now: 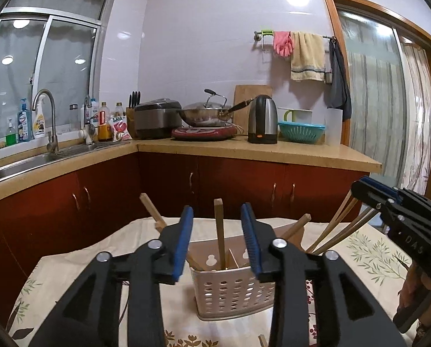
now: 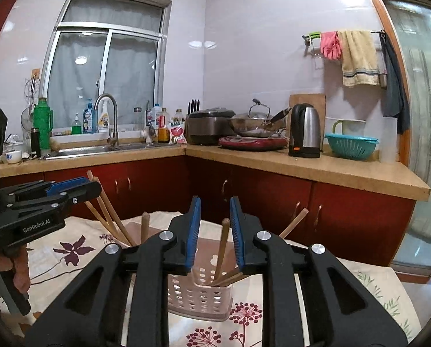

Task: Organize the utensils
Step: 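Open both grippers to drop the chopsticks into the pink holder, then lower both grippers toward the remaining chopsticks and close the right gripper on one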

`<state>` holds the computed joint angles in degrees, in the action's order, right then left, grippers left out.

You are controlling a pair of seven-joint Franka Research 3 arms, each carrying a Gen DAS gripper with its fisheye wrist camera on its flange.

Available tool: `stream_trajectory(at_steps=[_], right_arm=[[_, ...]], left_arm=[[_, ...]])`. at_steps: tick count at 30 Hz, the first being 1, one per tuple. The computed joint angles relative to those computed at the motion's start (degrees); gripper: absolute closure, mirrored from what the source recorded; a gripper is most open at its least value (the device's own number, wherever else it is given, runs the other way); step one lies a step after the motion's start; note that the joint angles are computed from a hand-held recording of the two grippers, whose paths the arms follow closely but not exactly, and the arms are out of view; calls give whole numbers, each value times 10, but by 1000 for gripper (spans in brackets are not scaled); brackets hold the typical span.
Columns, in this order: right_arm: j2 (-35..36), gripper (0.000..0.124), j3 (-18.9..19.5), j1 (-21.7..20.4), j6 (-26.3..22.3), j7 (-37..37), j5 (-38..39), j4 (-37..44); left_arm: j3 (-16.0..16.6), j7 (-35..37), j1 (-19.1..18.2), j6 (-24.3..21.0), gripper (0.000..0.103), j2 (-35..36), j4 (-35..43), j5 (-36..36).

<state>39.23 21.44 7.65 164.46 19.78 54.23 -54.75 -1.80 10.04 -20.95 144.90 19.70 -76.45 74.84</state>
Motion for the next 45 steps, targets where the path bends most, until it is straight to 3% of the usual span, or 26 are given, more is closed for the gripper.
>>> stream_trajectory(at_steps=[4, 14, 27, 34, 39, 43, 45], right_arm=[[-51, 101, 34, -33, 22, -66, 64, -72], [-191, 101, 27, -73, 33, -201, 266, -281], [-306, 101, -37, -18, 10, -306, 416, -476], [-308, 101, -76, 41, 19, -281, 381, -529], [-285, 101, -112, 83, 33, -161, 268, -537], [-272, 101, -120, 93, 38, -85, 185, -544], [-271, 101, -113, 88, 43, -89, 186, -546]], left_arm=[[-2, -13, -5, -11, 61, -18, -19, 16], [-54, -65, 2, -78, 59, -108, -150, 50], [-115, -85, 47, -104, 59, -220, -325, -7], [-131, -99, 71, -93, 59, -259, -389, -24], [-137, -108, 84, -80, 59, -279, -420, -37], [-141, -119, 93, -72, 59, -285, -430, -38], [-142, -120, 96, -70, 59, -285, -429, -39]])
